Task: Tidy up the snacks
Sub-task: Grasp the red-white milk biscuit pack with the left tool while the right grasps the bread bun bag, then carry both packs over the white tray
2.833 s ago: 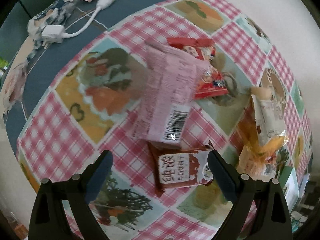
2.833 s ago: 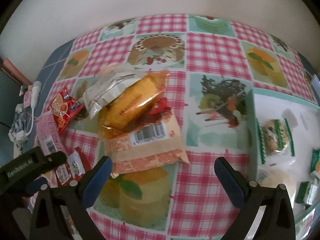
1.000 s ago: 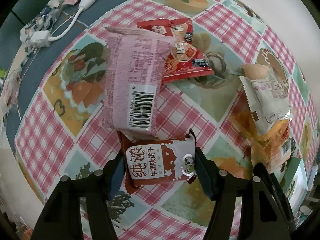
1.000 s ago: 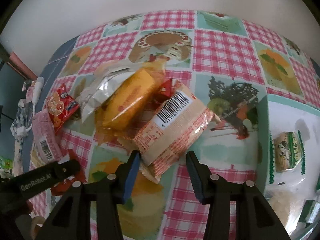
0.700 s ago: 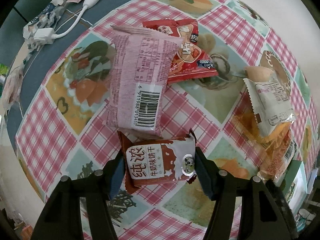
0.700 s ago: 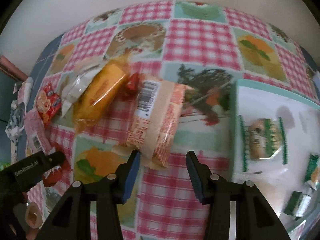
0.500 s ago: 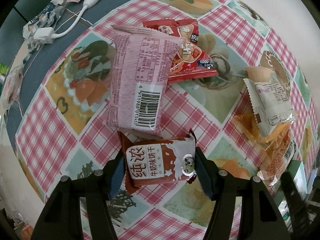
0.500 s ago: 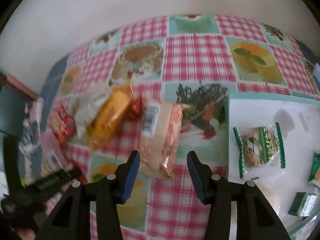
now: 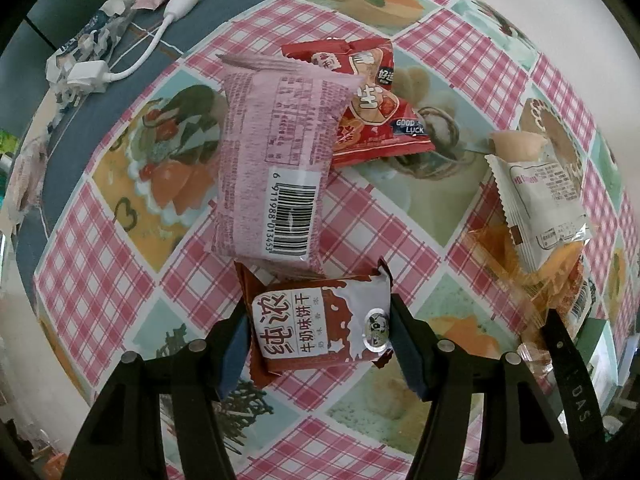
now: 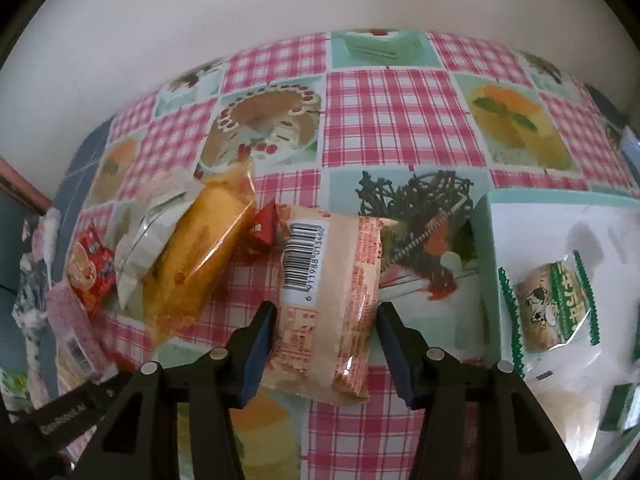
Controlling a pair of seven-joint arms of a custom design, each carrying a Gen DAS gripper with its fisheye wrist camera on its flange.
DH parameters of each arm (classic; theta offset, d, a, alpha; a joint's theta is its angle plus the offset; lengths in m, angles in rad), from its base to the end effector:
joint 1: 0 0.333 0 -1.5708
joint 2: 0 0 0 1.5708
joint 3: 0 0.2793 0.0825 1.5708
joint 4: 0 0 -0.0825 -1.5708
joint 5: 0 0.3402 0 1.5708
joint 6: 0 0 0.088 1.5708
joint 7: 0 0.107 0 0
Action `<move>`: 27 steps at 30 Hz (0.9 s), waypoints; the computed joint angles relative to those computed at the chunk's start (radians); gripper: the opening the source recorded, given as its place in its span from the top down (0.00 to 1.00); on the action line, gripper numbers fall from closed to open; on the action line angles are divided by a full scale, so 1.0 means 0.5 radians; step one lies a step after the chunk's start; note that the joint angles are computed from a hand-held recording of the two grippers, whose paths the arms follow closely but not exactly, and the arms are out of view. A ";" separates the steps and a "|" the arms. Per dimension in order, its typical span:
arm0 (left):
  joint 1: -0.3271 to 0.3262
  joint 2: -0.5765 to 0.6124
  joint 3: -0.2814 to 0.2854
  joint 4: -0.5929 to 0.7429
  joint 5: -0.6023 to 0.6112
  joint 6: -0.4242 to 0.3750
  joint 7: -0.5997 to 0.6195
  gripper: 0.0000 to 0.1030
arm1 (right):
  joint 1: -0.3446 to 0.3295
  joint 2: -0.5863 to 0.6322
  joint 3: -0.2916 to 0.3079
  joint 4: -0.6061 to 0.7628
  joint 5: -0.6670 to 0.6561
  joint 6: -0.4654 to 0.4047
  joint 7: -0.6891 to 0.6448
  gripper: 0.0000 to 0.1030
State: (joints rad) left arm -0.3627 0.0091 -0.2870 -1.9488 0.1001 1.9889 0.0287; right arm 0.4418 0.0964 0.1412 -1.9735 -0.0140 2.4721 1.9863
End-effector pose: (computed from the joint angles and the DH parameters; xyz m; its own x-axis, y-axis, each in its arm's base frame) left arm 0.4200 -0.3109 0.4557 0.7523 -0.6583 0.0270 -0.6539 -0.7511 -0.0908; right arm 0.4768 0.3122 0.4492 0.1995 -0.9668 -0.1595 -0.9242 -0.1315 -0.3585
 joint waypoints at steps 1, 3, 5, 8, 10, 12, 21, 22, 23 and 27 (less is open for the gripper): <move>-0.001 0.003 0.000 0.004 0.000 -0.002 0.001 0.36 | -0.002 -0.011 0.000 -0.012 0.010 0.005 -0.007 0.52; -0.003 0.012 -0.001 0.016 0.000 0.002 0.001 0.36 | -0.001 -0.017 -0.003 -0.016 -0.011 0.001 0.004 0.57; -0.006 0.013 -0.002 0.021 0.004 0.012 0.009 0.37 | -0.006 -0.053 -0.007 -0.039 -0.031 -0.011 -0.011 0.60; -0.012 0.006 -0.004 0.022 0.015 0.021 0.023 0.37 | -0.018 -0.101 -0.007 -0.063 -0.005 -0.030 -0.036 0.62; -0.015 -0.007 -0.007 0.022 0.021 0.022 0.020 0.37 | -0.030 -0.131 -0.010 -0.078 0.038 -0.046 -0.057 0.62; -0.018 -0.020 -0.010 0.031 0.035 0.010 0.009 0.37 | -0.040 -0.172 -0.011 -0.098 0.079 -0.059 -0.074 0.63; -0.100 0.012 -0.069 0.277 0.248 -0.165 -0.054 0.37 | -0.096 -0.431 -0.038 -0.220 0.186 -0.096 -0.106 0.81; -0.112 0.021 -0.072 0.303 0.265 -0.182 -0.051 0.37 | -0.102 -0.455 -0.043 -0.232 0.209 -0.105 -0.112 0.81; -0.123 0.026 -0.075 0.317 0.278 -0.193 -0.050 0.37 | -0.108 -0.497 -0.050 -0.267 0.238 -0.097 -0.125 0.81; -0.159 0.046 -0.080 0.370 0.290 -0.227 -0.049 0.37 | -0.113 -0.517 -0.054 -0.296 0.276 -0.147 -0.234 0.80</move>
